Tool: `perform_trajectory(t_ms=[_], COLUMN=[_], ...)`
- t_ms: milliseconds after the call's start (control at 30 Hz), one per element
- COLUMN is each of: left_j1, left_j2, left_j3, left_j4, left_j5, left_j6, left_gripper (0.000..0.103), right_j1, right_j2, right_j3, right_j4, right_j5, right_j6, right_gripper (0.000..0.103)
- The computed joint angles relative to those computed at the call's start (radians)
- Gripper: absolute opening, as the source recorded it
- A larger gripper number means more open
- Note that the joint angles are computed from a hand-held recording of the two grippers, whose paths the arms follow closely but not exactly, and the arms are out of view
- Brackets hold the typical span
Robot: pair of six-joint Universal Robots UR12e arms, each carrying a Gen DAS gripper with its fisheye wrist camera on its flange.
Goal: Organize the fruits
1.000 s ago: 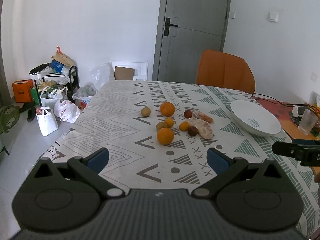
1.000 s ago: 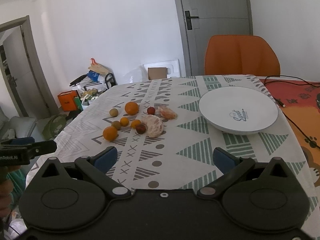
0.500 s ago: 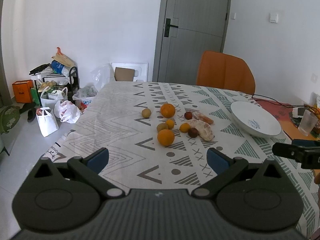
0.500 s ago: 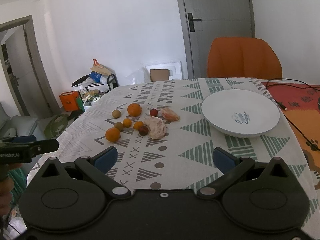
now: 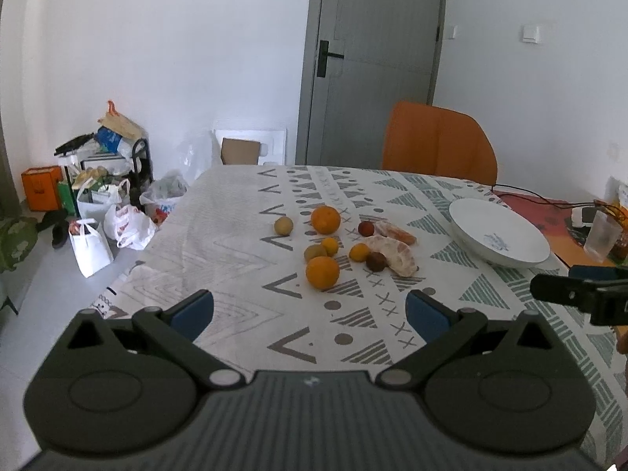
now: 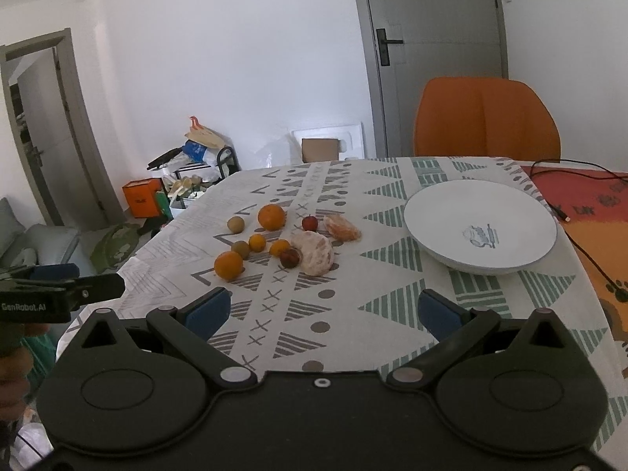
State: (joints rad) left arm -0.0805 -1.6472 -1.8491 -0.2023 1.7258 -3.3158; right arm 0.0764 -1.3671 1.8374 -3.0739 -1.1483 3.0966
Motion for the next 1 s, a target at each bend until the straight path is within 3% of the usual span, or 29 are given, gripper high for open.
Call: perform_trajectory(t_ms=[233,867,1000], left_j1=[0.008,0.037,0.037], left_j2=[-0.018,-0.115,-0.135], left_j3=[-0.003,0.058,0.076], left_j4=[0.029,0.060,0.051], left_j5=[-0.007,-0.068,-0.074], left_j6=[-0.007,-0.030,-0.037], left_gripper=[0.103,0.101,0.091], right_j1=[0.006,0.032,0.044], right_j2=[0.018,0.122,0.143], right_j3=[-0.009,-0.104,-0.119], right_j4=[-0.022,0.038,0.028], right_j5=[-0.015,-0.048,-0.124], right_j6=[-0.015,0.002,0.023], right_gripper=[0.103,0.103,0.103])
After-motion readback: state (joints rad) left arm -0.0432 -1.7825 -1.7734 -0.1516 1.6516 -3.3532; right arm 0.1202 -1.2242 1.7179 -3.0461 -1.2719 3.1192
